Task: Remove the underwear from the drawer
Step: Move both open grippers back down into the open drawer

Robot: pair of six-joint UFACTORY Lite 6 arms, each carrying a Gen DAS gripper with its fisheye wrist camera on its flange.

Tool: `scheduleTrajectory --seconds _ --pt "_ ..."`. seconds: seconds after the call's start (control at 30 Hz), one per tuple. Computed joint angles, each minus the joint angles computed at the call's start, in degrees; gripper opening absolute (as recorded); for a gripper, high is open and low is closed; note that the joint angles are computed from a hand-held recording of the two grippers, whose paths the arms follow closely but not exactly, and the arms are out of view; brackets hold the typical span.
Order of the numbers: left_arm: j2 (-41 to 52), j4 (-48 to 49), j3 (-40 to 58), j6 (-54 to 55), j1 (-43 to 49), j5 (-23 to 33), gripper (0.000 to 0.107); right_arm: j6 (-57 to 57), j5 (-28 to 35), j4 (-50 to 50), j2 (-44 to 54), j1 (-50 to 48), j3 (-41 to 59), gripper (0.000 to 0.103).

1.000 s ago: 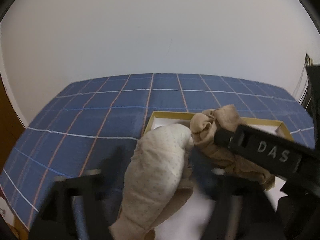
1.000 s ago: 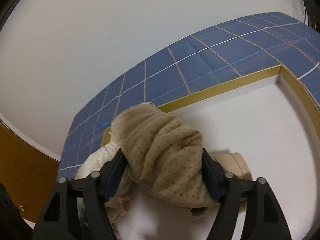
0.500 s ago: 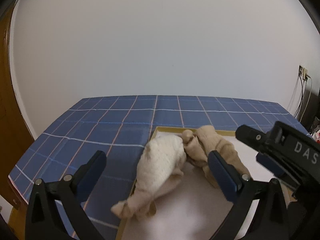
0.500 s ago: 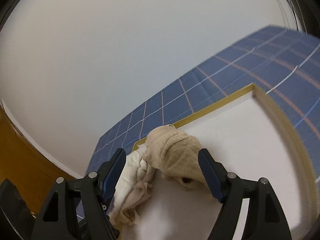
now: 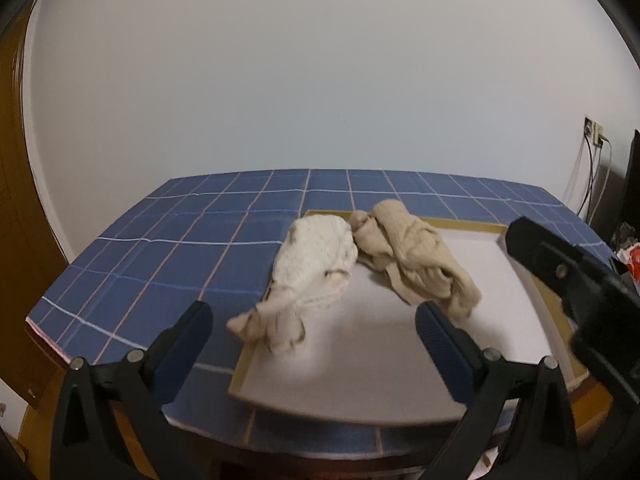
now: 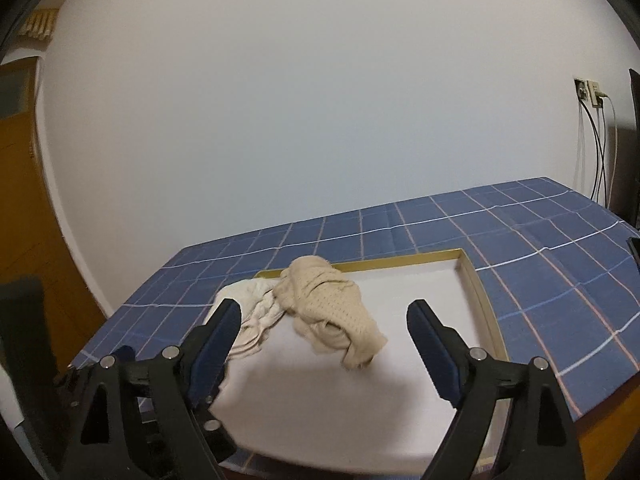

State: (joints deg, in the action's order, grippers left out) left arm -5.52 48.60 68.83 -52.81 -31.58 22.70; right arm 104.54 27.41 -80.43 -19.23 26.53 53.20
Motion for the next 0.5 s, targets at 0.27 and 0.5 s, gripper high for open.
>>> scheduleTrajectory --seconds 0.27,0.5 --pt "-9.5 0.8 -9.7 -1.9 -4.1 1.7 0.103 -7.6 3.1 8.9 -9.3 4.7 -7.3 0.088" --pt "-15.5 3.0 -15.4 -4.9 -9.0 5.5 0.103 -10.0 7.1 14.0 -16.6 10.0 -12.4 0.088"
